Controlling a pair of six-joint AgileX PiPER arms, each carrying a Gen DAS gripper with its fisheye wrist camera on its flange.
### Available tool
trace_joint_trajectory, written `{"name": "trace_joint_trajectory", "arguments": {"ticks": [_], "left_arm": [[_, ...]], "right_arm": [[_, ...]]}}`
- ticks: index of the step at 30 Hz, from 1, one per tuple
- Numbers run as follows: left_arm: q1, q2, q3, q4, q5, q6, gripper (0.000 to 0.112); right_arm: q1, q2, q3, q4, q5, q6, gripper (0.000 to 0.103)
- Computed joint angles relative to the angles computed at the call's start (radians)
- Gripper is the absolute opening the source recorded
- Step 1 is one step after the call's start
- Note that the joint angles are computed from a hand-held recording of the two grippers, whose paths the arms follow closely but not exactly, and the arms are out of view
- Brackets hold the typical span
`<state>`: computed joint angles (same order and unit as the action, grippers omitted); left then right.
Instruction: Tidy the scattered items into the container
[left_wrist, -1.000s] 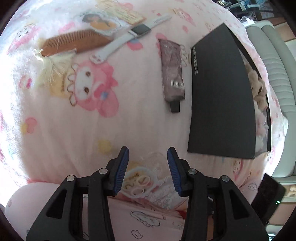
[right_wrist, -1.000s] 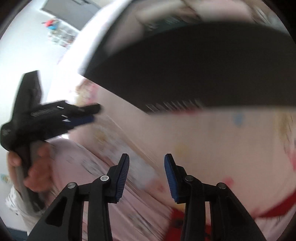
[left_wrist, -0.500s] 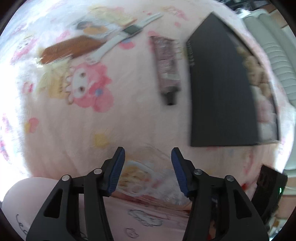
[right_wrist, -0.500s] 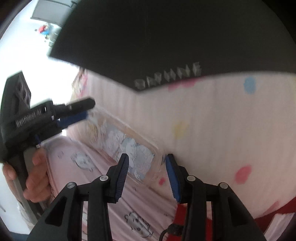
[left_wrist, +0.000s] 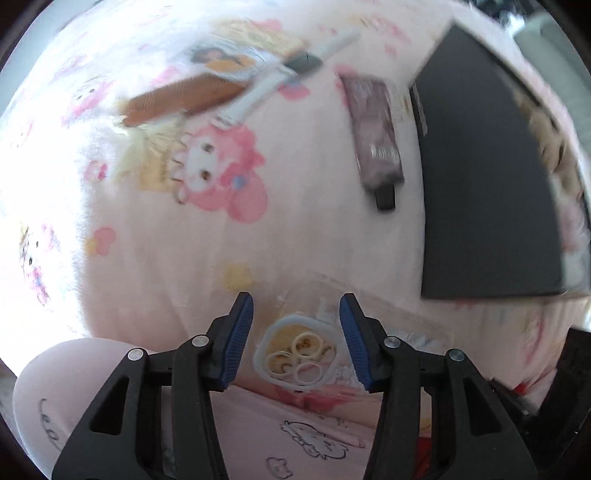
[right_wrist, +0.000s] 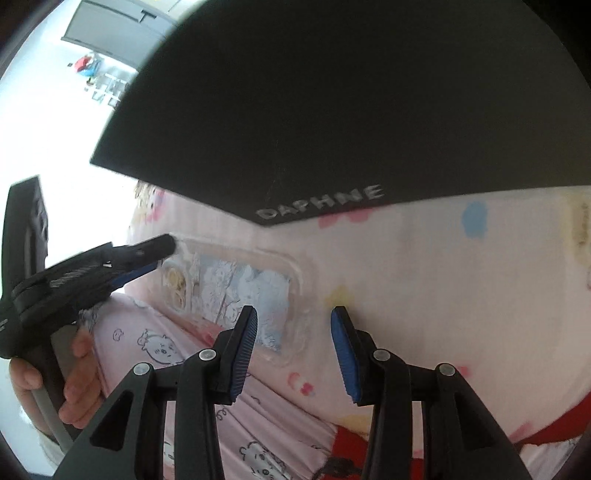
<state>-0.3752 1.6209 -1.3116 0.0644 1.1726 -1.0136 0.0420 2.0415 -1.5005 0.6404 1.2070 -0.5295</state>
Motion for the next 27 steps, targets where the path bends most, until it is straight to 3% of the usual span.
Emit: {"name": "trace_joint_trajectory", "arguments": {"ticks": [3, 8, 13, 17, 21, 25, 27], "left_arm": [[-0.011, -0.013, 0.005, -0.011, -0.005, 0.022, 0.060], [0.002, -0.081, 0.075, -0.123, -0.088, 0.109, 0.060], [-0.060, -0.038, 0.045, -0.097, -0.052, 0.065, 0.061], [-0.140, -0.056, 0.034, -0.015, -0.037, -0.017, 0.062], [-0.205, -0.163, 0.049, -0.004, -0.067, -0.063, 0.056], [-0.306, -0.200, -0.073, 0.060, 0.013, -0.119, 0.056], [-0.252, -0.214, -0.116, 0.027, 0.019, -0.035, 0.056]], "right_arm": [[0.018, -0.009, 0.004, 0.013, -0.023, -0.010, 0.039], [0.004, -0.048, 0.012, 0.037, -0.088, -0.011, 0.039], [0.025, 0.022, -0.041, -0.001, -0.082, 0.032, 0.040], [0.056, -0.004, -0.018, -0.022, -0.117, 0.029, 0.040], [0.036, -0.084, -0.007, -0.010, -0.102, 0.014, 0.041], [-0.018, -0.182, -0.037, 0.048, -0.039, -0.034, 0.041], [-0.047, -0.227, -0.061, 0.075, -0.013, -0.060, 0.040]]}}
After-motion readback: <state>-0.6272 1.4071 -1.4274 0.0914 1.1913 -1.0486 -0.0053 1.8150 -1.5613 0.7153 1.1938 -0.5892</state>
